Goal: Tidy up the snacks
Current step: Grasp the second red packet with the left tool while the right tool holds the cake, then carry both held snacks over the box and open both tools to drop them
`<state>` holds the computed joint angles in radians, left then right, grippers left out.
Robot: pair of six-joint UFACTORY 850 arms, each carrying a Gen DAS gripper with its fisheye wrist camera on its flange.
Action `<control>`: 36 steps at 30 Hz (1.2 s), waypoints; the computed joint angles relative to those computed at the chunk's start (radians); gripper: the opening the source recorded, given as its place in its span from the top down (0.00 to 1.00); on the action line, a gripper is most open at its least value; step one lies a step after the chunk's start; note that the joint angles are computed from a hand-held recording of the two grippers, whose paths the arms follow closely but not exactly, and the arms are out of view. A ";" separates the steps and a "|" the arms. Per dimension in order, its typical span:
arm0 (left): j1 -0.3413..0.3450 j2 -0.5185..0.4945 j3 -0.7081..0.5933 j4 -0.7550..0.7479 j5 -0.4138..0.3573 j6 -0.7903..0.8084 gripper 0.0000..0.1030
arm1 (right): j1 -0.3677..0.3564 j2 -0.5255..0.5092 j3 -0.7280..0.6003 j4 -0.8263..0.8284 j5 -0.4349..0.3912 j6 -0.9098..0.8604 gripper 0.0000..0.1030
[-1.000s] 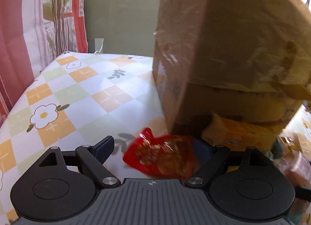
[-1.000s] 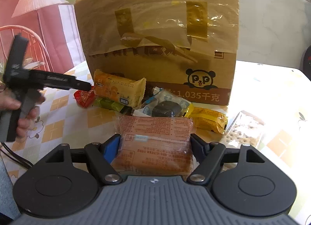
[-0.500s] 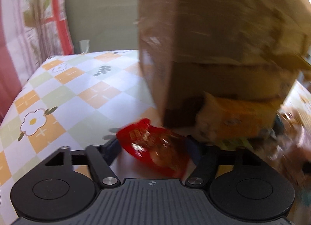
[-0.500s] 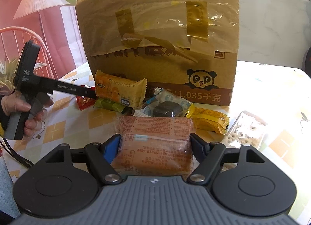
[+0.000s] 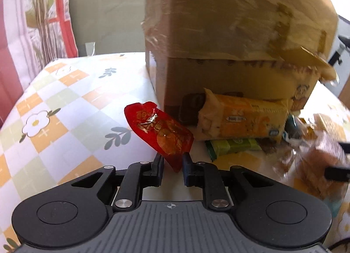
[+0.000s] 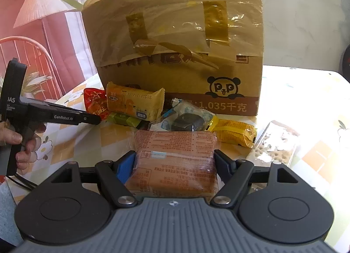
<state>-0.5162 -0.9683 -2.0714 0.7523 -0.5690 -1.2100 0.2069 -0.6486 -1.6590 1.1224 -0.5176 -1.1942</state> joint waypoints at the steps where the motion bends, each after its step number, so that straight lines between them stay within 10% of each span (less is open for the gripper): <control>1: 0.003 0.000 -0.001 -0.006 0.003 -0.007 0.80 | 0.000 0.000 0.000 0.001 -0.001 0.000 0.25; 7: 0.030 -0.002 -0.003 0.004 0.030 -0.108 0.63 | -0.002 0.002 0.004 0.010 -0.003 -0.008 0.25; 22: 0.065 -0.111 -0.177 -0.041 -0.031 -0.128 0.70 | -0.001 0.000 0.004 0.016 -0.002 -0.013 0.25; 36: -0.024 0.062 0.076 0.145 -0.027 -0.284 0.82 | -0.011 0.020 0.034 0.061 -0.016 -0.010 0.26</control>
